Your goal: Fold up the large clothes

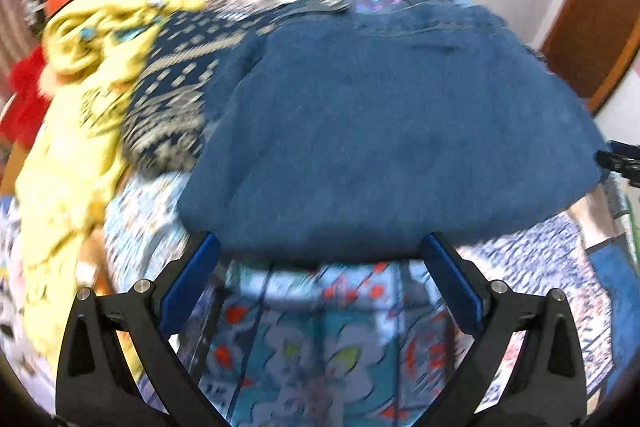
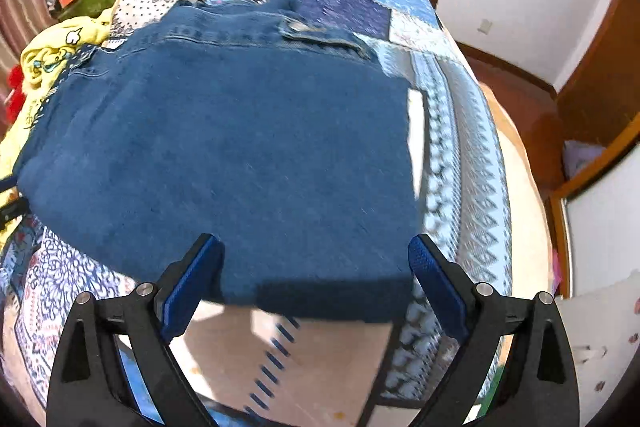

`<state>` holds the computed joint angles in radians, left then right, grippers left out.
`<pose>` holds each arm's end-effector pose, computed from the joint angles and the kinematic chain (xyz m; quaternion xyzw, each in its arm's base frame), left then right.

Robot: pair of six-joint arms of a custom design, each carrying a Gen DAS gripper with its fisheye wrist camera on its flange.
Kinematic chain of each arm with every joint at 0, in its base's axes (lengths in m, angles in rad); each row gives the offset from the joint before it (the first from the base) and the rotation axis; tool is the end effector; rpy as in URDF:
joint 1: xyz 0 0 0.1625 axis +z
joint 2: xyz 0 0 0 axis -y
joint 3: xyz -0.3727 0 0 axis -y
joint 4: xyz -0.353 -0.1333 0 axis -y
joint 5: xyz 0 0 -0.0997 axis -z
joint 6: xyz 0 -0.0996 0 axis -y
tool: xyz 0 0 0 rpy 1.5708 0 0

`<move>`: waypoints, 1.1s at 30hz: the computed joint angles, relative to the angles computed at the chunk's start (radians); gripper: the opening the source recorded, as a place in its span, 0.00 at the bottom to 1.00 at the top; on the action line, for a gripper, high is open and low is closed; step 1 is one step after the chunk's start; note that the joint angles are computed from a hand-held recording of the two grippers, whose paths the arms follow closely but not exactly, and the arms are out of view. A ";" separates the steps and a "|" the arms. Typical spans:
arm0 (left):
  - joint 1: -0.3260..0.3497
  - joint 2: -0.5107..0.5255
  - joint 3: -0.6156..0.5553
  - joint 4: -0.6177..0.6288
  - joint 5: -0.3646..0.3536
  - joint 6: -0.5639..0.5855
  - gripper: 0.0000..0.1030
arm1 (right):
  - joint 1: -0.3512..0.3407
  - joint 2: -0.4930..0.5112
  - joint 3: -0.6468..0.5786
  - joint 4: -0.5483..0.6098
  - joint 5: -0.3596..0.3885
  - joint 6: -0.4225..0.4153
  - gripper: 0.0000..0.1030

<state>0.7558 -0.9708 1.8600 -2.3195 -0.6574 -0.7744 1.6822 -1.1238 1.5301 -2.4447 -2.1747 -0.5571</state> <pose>-0.2351 -0.5131 0.1218 0.0491 0.8945 -0.2698 0.3531 0.1442 -0.5990 0.3308 0.2396 -0.9000 0.1518 0.3310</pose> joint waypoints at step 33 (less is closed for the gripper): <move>0.300 0.154 0.106 -1.195 -0.546 -0.128 0.34 | 0.012 0.056 -0.056 0.041 0.115 0.122 0.92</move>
